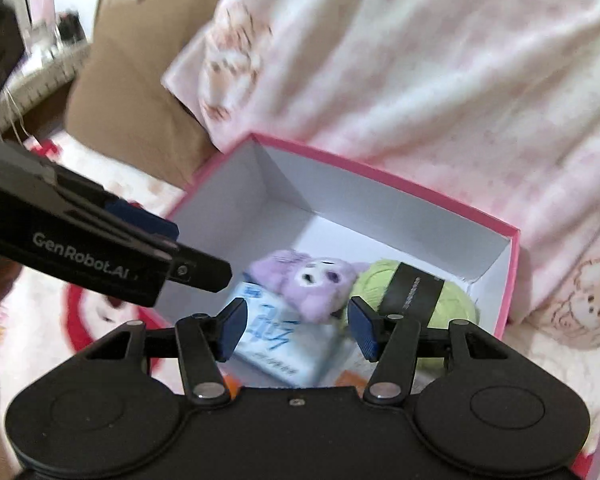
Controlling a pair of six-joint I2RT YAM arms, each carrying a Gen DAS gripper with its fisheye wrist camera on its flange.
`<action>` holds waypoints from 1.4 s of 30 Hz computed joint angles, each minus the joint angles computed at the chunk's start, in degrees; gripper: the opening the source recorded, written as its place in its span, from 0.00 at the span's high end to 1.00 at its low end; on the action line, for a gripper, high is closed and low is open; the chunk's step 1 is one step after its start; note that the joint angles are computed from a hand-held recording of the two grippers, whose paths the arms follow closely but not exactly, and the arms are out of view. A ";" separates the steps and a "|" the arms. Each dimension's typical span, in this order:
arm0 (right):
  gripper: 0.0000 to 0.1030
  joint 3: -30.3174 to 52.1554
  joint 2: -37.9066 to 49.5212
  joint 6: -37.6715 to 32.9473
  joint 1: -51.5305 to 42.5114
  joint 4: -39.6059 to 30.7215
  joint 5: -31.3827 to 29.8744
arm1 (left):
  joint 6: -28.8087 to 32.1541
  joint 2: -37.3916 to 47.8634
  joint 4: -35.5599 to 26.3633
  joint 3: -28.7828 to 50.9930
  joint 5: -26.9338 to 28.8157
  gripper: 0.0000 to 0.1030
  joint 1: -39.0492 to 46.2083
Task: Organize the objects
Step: 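Open the left gripper beside the yarn and withdraw from the box, then lower the left gripper onto the white tissue pack and grasp it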
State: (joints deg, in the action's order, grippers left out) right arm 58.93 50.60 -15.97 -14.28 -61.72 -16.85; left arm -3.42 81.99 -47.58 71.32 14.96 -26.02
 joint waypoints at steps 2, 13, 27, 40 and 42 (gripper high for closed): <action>0.41 2.18 -2.10 -1.96 -2.72 -4.25 -3.42 | 1.81 -3.65 -3.58 -0.13 -0.21 0.39 0.73; 0.32 13.28 -8.27 13.23 16.73 -16.21 2.54 | 9.30 -17.81 -13.06 -4.01 6.56 0.31 10.31; 0.32 -4.24 -15.58 47.81 56.30 -9.43 25.76 | 19.26 -21.83 -9.03 -22.61 13.71 0.32 18.83; 0.32 -16.49 -8.05 52.91 63.47 3.90 23.07 | 26.56 -14.37 2.61 -35.83 15.37 0.39 24.96; 0.32 -18.01 -6.41 53.30 64.87 6.48 23.50 | 25.52 -13.04 4.57 -37.04 15.34 0.40 24.64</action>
State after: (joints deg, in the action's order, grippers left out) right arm 40.92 44.19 37.34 50.59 -55.24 6.64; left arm 22.10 68.95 -43.01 34.27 30.31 -1.38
